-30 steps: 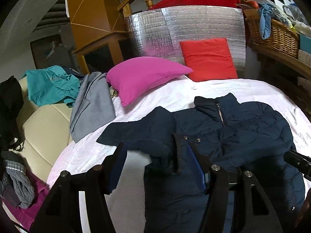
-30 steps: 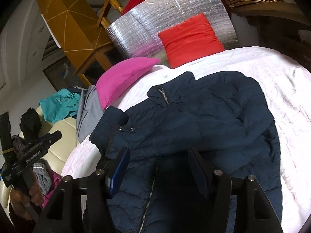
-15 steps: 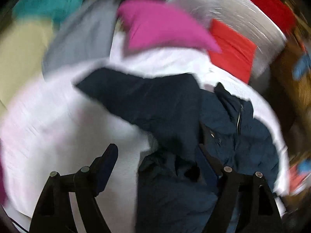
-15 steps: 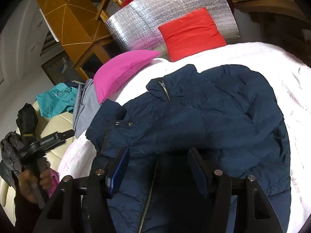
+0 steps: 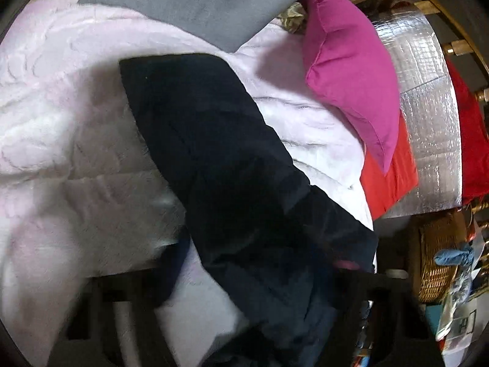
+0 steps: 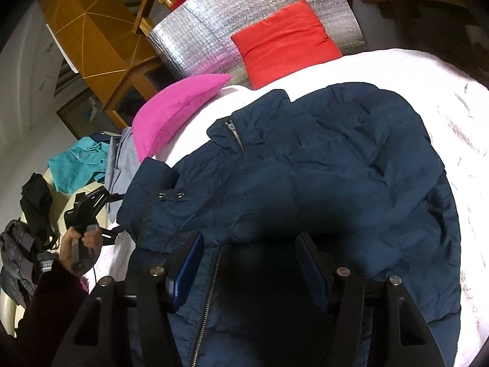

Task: Fold large clothes

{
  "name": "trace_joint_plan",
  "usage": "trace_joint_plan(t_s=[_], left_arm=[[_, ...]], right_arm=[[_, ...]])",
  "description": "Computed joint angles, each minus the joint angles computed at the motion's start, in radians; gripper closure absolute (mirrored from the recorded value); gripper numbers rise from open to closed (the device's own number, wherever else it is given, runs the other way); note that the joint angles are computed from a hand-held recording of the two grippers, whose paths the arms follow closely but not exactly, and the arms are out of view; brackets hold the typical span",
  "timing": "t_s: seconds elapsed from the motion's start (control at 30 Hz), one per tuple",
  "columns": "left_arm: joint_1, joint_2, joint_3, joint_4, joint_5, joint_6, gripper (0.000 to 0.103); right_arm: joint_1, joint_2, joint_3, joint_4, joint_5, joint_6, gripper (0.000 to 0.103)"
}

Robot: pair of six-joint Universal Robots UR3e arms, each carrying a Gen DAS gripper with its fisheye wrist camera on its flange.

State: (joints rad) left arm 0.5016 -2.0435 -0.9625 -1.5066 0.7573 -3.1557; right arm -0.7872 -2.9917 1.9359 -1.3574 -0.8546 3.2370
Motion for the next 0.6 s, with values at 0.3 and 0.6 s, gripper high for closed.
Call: trace_joint_plan(t_s=[0.3,0.6], left_arm=[[0.023,0.171,0.022,0.092,0.097,0.000,0.095],[-0.119,0.395,0.284,-0.018,0.109,0.261,0.096]], right_arm=[[0.281,0.079,0.123,-0.378,-0.227,0.257,0.037],[0.699,0.200,0.211,-0.724,-0.601,0.524,0.037]])
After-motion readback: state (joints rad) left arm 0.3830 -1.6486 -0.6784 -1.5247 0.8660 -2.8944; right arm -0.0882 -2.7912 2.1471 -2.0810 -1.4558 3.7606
